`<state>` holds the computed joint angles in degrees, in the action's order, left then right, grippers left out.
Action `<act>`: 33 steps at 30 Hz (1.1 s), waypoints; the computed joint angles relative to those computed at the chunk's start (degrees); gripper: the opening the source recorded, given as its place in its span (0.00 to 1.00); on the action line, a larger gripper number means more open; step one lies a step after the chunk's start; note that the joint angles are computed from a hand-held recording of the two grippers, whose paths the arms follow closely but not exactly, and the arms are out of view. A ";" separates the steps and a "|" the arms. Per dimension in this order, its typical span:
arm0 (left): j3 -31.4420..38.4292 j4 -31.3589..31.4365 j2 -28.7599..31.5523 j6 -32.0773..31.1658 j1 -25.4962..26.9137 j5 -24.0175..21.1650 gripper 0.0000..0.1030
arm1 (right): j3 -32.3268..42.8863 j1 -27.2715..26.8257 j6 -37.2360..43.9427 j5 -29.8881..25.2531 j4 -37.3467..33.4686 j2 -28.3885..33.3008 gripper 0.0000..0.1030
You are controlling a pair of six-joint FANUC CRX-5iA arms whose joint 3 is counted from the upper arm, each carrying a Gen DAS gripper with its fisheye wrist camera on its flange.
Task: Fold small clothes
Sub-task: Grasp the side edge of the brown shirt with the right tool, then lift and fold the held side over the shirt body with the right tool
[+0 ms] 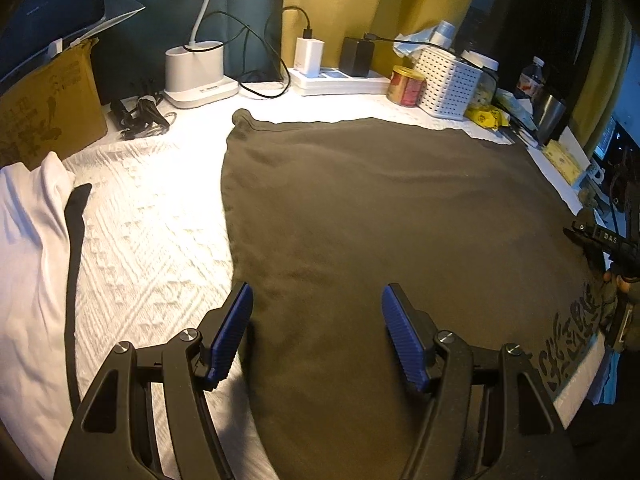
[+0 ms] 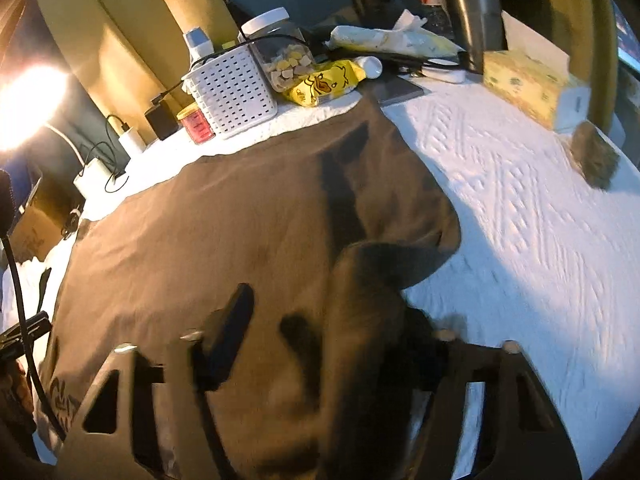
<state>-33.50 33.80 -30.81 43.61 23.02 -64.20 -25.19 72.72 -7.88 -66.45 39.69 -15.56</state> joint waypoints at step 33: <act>-1.51 10.43 1.53 -11.07 7.87 -2.84 0.65 | 21.14 -0.03 18.92 2.52 1.49 17.63 0.14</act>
